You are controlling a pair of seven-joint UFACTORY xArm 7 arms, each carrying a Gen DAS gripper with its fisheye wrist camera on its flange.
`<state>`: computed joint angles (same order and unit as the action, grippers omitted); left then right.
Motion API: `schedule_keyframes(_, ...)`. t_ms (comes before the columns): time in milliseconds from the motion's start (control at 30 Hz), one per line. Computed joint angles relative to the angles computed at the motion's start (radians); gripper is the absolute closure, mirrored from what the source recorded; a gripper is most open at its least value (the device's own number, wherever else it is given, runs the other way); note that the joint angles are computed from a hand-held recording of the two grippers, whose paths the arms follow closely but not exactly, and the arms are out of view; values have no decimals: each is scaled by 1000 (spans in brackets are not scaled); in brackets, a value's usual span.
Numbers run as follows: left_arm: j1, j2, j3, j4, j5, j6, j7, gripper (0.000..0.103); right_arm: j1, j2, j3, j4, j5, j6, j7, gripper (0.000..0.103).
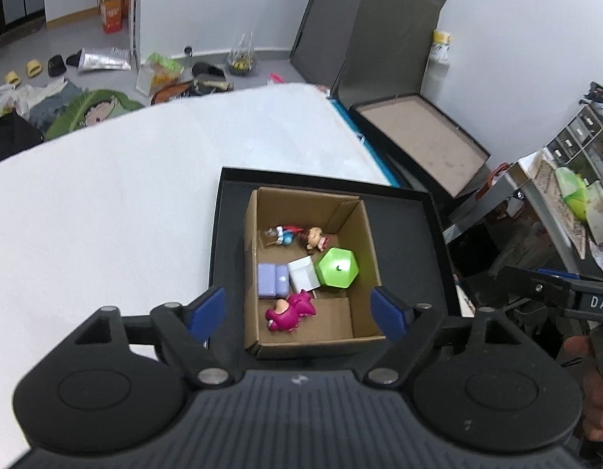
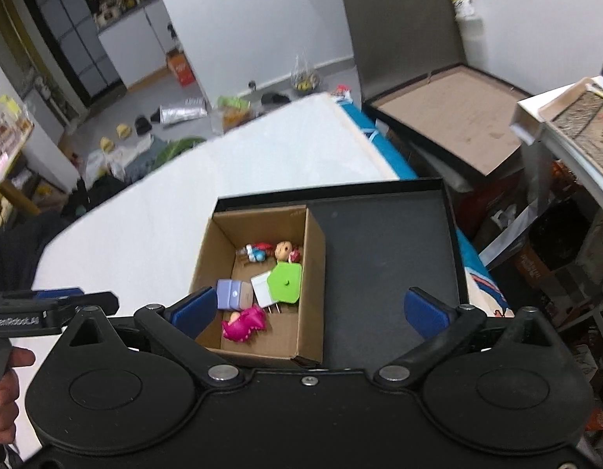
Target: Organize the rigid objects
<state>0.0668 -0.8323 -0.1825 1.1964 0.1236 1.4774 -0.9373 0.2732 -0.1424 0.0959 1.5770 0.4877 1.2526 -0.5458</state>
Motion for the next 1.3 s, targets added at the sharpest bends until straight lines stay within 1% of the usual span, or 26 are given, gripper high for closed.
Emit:
schedule_keyframes(100, 7, 7, -30, 46, 18, 26, -7, 18, -12, -20, -20, -11, 35, -3, -5, 0)
schedule_keyframes(200, 12, 8, -54, 76, 29, 24, -23, 16, -20, -50, -32, -40, 54, -30, -18, 0)
schedule_keyframes(367, 13, 17, -103, 131, 50, 56, -31, 14, -25, -122, -57, -120, 79, -96, -52, 0)
schedule_keyframes(433, 16, 22, -119, 150, 55, 70, -39, 13, -25, -140, -68, -139, 84, -103, -56, 0)
schedule_keyframes(567, 24, 29, -150, 171, 72, 74, -58, 12, -25, -168, -94, -166, 111, -95, -63, 0)
schedule_keyframes(667, 23, 27, -170, 187, 77, 71, -72, 10, -29, -192, -97, -186, 100, -107, -70, 0)
schedule_keyframes(733, 26, 30, -190, 207, 90, 87, -69, 10, -31, -211, -103, -198, 93, -118, -72, 0)
schedule_keyframes(867, 40, 36, -227, 252, 96, 130, -84, 7, -31, -233, -122, -207, 98, -103, -66, 0)
schedule_keyframes(1000, 49, 32, -260, 282, 106, 157, -83, 7, -27, -274, -141, -232, 113, -98, -86, 0)
schedule_keyframes(1067, 53, 29, -271, 295, 106, 167, -82, 7, -25, -294, -143, -243, 113, -106, -89, 0)
schedule_keyframes(1300, 83, 24, -313, 352, 109, 203, -59, 6, -5, -344, -169, -263, 140, -87, -87, 0)
